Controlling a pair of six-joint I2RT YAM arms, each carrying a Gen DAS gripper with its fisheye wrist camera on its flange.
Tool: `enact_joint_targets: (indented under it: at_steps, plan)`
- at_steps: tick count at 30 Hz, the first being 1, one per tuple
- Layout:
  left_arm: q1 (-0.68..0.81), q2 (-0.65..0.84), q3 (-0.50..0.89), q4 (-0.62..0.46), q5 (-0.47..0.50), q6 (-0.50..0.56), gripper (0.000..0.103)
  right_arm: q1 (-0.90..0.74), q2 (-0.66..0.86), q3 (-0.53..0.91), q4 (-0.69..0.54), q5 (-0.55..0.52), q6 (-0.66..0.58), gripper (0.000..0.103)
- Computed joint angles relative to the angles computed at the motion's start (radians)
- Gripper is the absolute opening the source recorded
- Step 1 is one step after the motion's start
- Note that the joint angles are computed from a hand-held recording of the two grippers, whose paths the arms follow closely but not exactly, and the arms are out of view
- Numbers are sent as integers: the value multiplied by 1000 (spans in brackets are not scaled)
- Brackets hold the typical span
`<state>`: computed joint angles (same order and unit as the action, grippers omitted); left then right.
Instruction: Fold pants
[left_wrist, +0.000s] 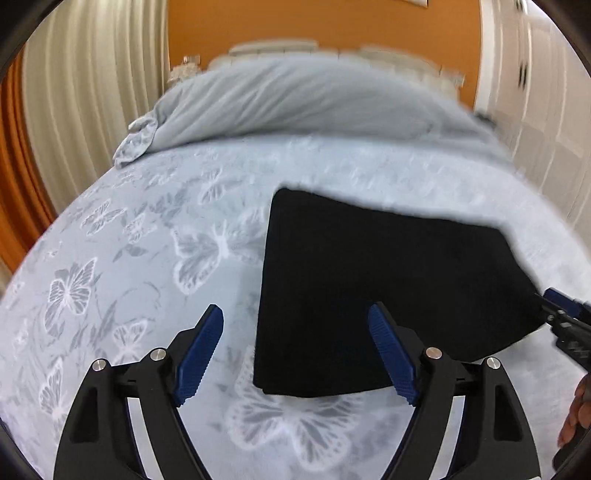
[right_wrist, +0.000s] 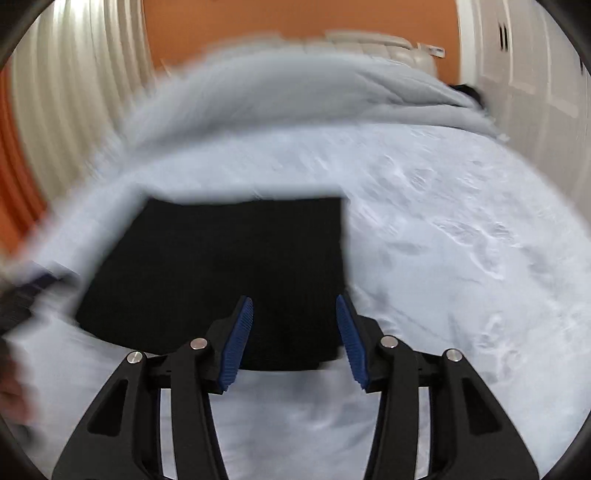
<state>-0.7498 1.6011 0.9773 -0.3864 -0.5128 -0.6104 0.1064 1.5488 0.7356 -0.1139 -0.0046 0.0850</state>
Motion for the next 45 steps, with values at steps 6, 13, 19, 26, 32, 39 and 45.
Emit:
enact_joint_targets:
  at_steps: [6,13,19,26,32,39,45]
  plan:
    - [-18,-6,-22,-60,-5,-65,75,-191,-310,-39,-203,-241,42,54]
    - [-309,-279,-30,-426,-238,-272,77,-212,-922,-156,-579,-194,-30,83]
    - [-548,-326,-8,-696,-264,-584,79,-47,-1167,-233,-737,-62,104,90]
    - [-623,-265,-81,-574,-285,-628,84,361,-1185,-251,-763,263,384,95]
    - [-617,-255,-108,-465,-233,-570,84,568,-1099,-253,-769,406,482,95]
    - [-604,-217,-103,-465,-234,-589,84,625,-1085,-259,-787,440,512,95]
    - [-603,-205,-99,-479,-240,-601,84,684,-1082,-258,-820,478,563,95]
